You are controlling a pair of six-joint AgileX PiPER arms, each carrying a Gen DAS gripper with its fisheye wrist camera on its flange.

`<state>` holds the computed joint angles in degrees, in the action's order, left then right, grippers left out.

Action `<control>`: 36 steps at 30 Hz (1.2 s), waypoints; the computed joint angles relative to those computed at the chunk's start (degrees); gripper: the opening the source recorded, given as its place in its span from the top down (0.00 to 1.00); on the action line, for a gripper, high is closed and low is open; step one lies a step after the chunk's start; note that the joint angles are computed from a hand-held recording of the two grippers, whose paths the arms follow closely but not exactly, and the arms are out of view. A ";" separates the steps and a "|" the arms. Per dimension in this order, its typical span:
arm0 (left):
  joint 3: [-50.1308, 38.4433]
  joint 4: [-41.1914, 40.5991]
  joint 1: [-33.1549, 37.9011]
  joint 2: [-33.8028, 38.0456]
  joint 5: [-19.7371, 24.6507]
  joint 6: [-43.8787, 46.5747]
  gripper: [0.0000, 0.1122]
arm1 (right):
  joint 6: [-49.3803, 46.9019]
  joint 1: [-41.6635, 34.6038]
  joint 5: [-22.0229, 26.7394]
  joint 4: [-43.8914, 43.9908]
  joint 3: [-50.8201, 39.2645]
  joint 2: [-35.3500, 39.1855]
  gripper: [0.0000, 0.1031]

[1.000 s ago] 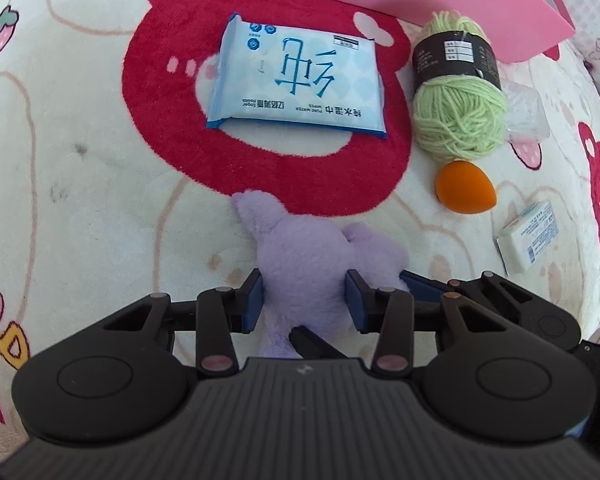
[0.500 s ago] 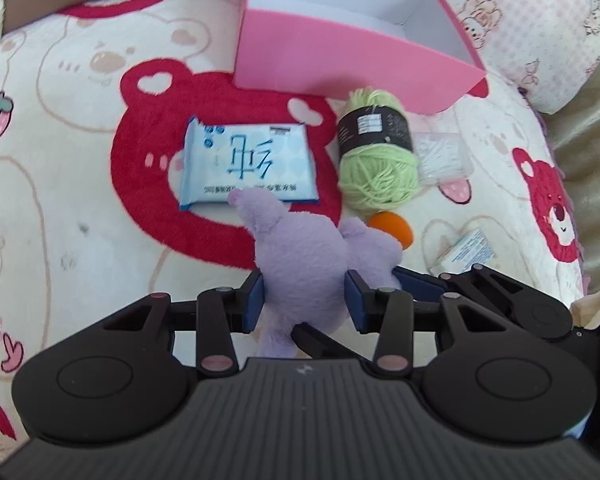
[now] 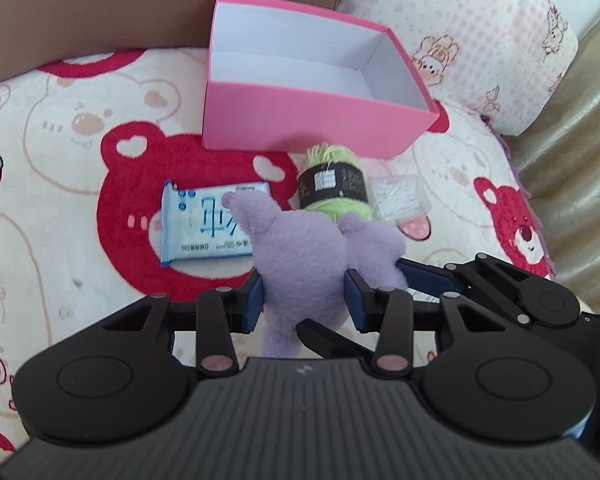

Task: Organize objects
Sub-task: 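Lift the purple plush toy with the left gripper and carry it over the pink box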

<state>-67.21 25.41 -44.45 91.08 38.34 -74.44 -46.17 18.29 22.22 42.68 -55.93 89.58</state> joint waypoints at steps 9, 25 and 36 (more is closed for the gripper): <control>-11.18 -3.58 2.91 0.46 7.14 9.76 0.64 | 4.84 -3.65 10.27 -6.02 -13.77 2.37 0.29; -39.57 -10.70 15.12 13.88 17.11 26.90 0.63 | 10.24 -7.97 21.36 -5.55 -46.36 20.79 0.31; -56.29 -21.12 23.79 30.31 18.81 35.76 0.63 | 15.98 -9.82 24.69 -6.21 -67.07 39.07 0.36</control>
